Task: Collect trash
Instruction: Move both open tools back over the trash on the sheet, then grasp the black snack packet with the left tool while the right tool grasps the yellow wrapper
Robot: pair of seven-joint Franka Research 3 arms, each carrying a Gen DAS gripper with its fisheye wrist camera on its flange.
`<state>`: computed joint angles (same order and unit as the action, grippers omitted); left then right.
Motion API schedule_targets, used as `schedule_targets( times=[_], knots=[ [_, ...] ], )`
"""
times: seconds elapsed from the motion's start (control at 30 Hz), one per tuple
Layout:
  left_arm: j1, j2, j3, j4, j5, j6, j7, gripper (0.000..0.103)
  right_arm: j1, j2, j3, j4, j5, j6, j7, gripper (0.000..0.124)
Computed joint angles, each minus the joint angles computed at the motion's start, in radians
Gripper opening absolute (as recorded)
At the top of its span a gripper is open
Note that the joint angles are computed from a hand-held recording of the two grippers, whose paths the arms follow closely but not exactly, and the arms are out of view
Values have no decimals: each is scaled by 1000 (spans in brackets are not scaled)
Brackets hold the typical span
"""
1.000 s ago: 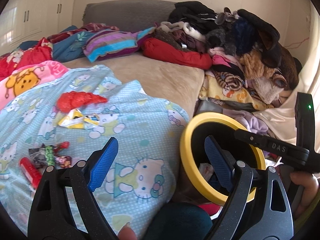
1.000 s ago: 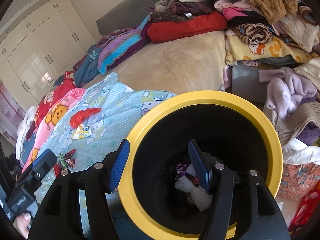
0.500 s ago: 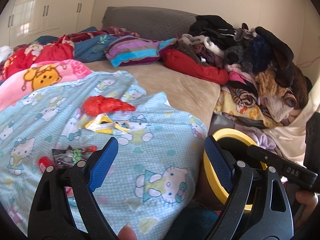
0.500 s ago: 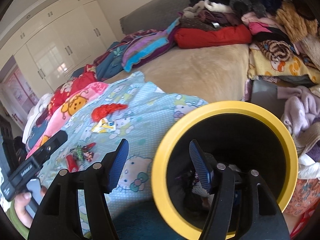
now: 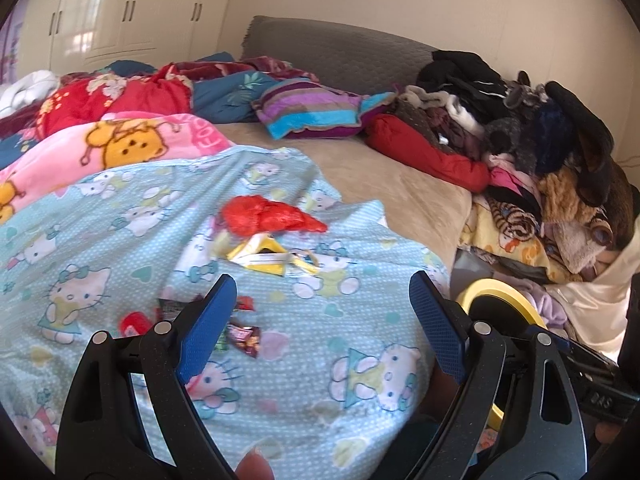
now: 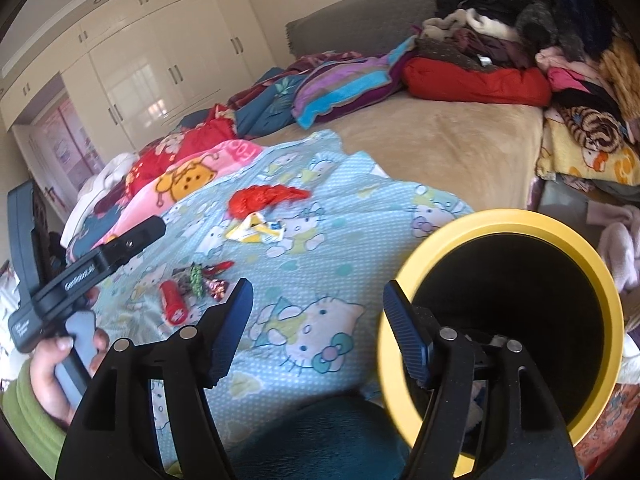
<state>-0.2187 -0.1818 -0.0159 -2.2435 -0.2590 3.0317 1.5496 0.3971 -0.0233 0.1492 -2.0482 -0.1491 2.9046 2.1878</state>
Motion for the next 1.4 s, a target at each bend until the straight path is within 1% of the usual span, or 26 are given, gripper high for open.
schedule_targets(
  times=[0.07, 0.2, 0.4, 0.5, 0.6, 0.67, 0.73, 0.93, 1.0, 1.17, 1.2, 1.23, 1.4],
  knots=[
    [10, -1, 5, -3, 0, -4, -7, 80, 8, 12, 3, 12, 25, -5, -29, 66],
    [37, 0, 8, -10, 16, -9, -26, 80, 27, 44, 3, 49, 35, -19, -55, 66],
    [80, 4, 6, -24, 56, -16, -61, 80, 59, 91, -12, 112, 25, -39, -65, 67],
    [88, 12, 19, -23, 49, -44, -50, 80, 71, 119, -23, 149, 25, -51, -82, 67],
    [110, 28, 17, -12, 45, -92, -46, 80, 83, 156, -33, 197, 28, -69, -98, 67],
    [123, 37, 15, -7, 31, -110, -39, 80, 90, 181, -39, 230, 39, -86, -117, 67],
    [139, 46, 5, -3, 35, -121, -40, 80, 98, 215, -49, 274, 41, -104, -125, 67],
    [157, 73, -9, 12, -2, -134, 0, 80, 111, 313, -65, 400, 99, -146, -169, 68],
    [165, 83, -15, 19, -6, -138, 5, 80, 116, 361, -68, 463, 115, -168, -190, 68],
    [186, 114, -32, 42, 1, -151, 7, 80, 123, 483, -65, 629, 153, -238, -300, 67],
    [189, 120, -36, 46, -2, -154, 10, 80, 129, 515, -69, 676, 151, -265, -319, 65],
    [192, 126, -39, 50, -4, -157, 14, 80, 131, 547, -69, 722, 155, -289, -346, 59],
    [209, 153, -55, 70, -4, -174, 24, 80, 168, 695, -103, 941, 134, -408, -403, 47]
  ],
)
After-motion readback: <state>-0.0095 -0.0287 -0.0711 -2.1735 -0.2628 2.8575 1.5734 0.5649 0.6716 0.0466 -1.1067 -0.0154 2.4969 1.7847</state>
